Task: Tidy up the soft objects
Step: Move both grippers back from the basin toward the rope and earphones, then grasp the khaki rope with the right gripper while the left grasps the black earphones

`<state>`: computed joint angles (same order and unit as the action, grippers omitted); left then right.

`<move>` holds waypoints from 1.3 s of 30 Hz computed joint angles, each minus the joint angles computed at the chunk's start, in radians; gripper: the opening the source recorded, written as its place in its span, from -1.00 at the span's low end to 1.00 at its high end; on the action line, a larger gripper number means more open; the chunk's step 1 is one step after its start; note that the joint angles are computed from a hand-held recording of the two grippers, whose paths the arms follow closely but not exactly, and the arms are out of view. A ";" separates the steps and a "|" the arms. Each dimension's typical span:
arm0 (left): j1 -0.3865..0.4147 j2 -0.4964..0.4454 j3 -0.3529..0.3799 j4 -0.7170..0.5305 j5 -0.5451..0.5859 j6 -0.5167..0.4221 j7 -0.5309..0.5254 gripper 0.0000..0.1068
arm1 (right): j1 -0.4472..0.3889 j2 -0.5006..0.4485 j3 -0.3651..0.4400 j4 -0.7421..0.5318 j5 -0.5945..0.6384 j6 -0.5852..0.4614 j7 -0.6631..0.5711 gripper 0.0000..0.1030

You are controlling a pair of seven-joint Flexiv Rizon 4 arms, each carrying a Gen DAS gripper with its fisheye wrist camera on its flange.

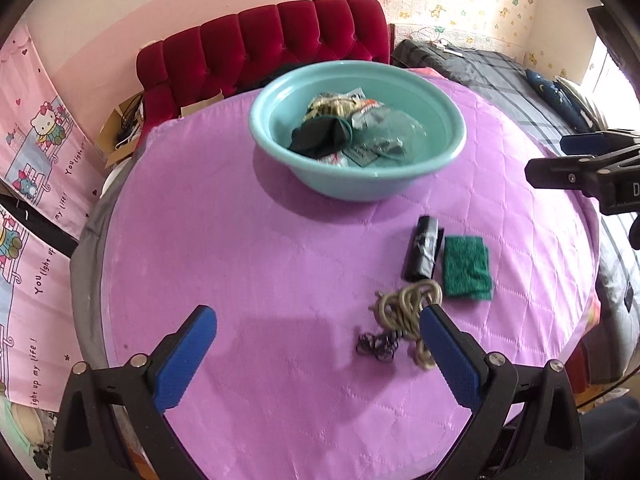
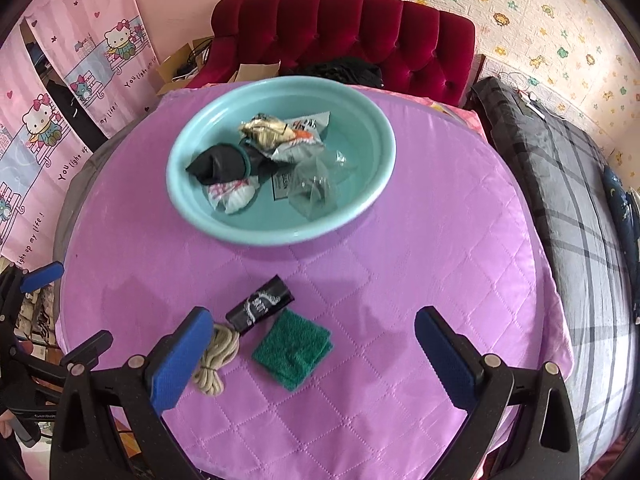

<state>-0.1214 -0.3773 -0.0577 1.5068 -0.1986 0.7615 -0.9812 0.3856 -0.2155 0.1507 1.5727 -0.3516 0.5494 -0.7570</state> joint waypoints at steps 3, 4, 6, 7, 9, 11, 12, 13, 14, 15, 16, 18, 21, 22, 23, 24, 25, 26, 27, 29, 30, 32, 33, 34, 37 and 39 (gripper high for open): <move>0.005 0.023 0.000 0.052 -0.010 0.029 0.012 0.93 | 0.001 0.017 0.006 0.046 -0.006 0.035 0.029 1.00; 0.007 0.029 -0.001 0.068 -0.017 0.036 0.016 0.93 | 0.002 0.022 0.007 0.057 -0.008 0.042 0.035 1.00; 0.009 0.042 0.001 0.102 -0.026 0.043 0.018 0.93 | 0.004 0.030 0.011 0.082 -0.016 0.055 0.055 1.00; 0.010 0.047 0.001 0.116 -0.029 0.045 0.021 0.93 | 0.005 0.033 0.013 0.095 -0.018 0.063 0.065 1.00; 0.011 0.057 0.002 0.146 -0.030 0.052 0.029 0.93 | 0.005 0.038 0.016 0.116 -0.016 0.079 0.081 1.00; 0.013 0.064 0.003 0.172 -0.031 0.063 0.041 0.93 | 0.006 0.044 0.018 0.140 -0.020 0.097 0.101 1.00; 0.013 0.066 0.004 0.181 -0.031 0.070 0.044 0.93 | 0.007 0.046 0.018 0.153 -0.030 0.104 0.114 1.00; 0.014 0.067 0.004 0.189 -0.033 0.076 0.047 0.93 | 0.009 0.050 0.019 0.167 -0.042 0.112 0.127 1.00; 0.016 0.070 0.004 0.201 -0.038 0.084 0.049 0.93 | 0.010 0.051 0.019 0.178 -0.050 0.119 0.135 1.00; 0.016 0.069 0.005 0.206 -0.038 0.086 0.048 0.93 | 0.010 0.053 0.021 0.191 -0.055 0.127 0.144 1.00; 0.016 0.070 0.006 0.214 -0.036 0.093 0.048 0.93 | 0.010 0.054 0.022 0.200 -0.056 0.134 0.149 1.00; 0.016 0.072 0.008 0.226 -0.033 0.102 0.048 0.93 | 0.011 0.055 0.025 0.215 -0.054 0.144 0.156 1.00; 0.021 0.077 0.005 0.238 -0.043 0.095 0.058 0.93 | 0.012 0.056 0.027 0.226 -0.052 0.152 0.169 1.00; 0.023 0.080 0.003 0.242 -0.049 0.096 0.062 0.93 | 0.012 0.056 0.027 0.225 -0.050 0.151 0.168 1.00; 0.023 0.079 0.003 0.243 -0.049 0.098 0.065 0.93 | 0.012 0.054 0.028 0.223 -0.049 0.147 0.166 1.00; 0.022 0.079 0.004 0.243 -0.046 0.101 0.066 0.93 | 0.013 0.053 0.027 0.221 -0.050 0.142 0.165 1.00; 0.021 0.079 0.004 0.244 -0.046 0.105 0.068 0.93 | 0.014 0.052 0.028 0.219 -0.049 0.139 0.166 1.00; 0.022 0.079 0.003 0.246 -0.050 0.107 0.071 0.93 | 0.015 0.050 0.029 0.217 -0.045 0.139 0.164 1.00; 0.023 0.078 0.002 0.245 -0.052 0.103 0.072 0.93 | 0.016 0.046 0.030 0.214 -0.041 0.141 0.160 1.00; 0.021 0.078 0.006 0.245 -0.043 0.102 0.070 0.93 | 0.020 0.039 0.031 0.208 -0.038 0.140 0.152 1.00; 0.021 0.078 0.007 0.247 -0.041 0.107 0.071 0.93 | 0.022 0.033 0.033 0.202 -0.032 0.140 0.143 1.00; 0.023 0.082 0.007 0.253 -0.044 0.110 0.075 0.93 | 0.027 0.022 0.034 0.193 -0.022 0.138 0.130 1.00; 0.025 0.082 0.006 0.254 -0.049 0.107 0.076 0.93 | 0.030 0.013 0.036 0.185 -0.015 0.135 0.119 1.00; 0.027 0.083 0.005 0.256 -0.055 0.105 0.078 0.93 | 0.033 0.006 0.036 0.179 -0.009 0.132 0.110 1.00; 0.029 0.081 0.008 0.257 -0.053 0.102 0.076 0.93 | 0.042 -0.017 0.038 0.157 0.011 0.126 0.083 1.00; 0.029 0.078 0.010 0.257 -0.049 0.102 0.072 0.93 | 0.049 -0.035 0.042 0.141 0.029 0.123 0.061 1.00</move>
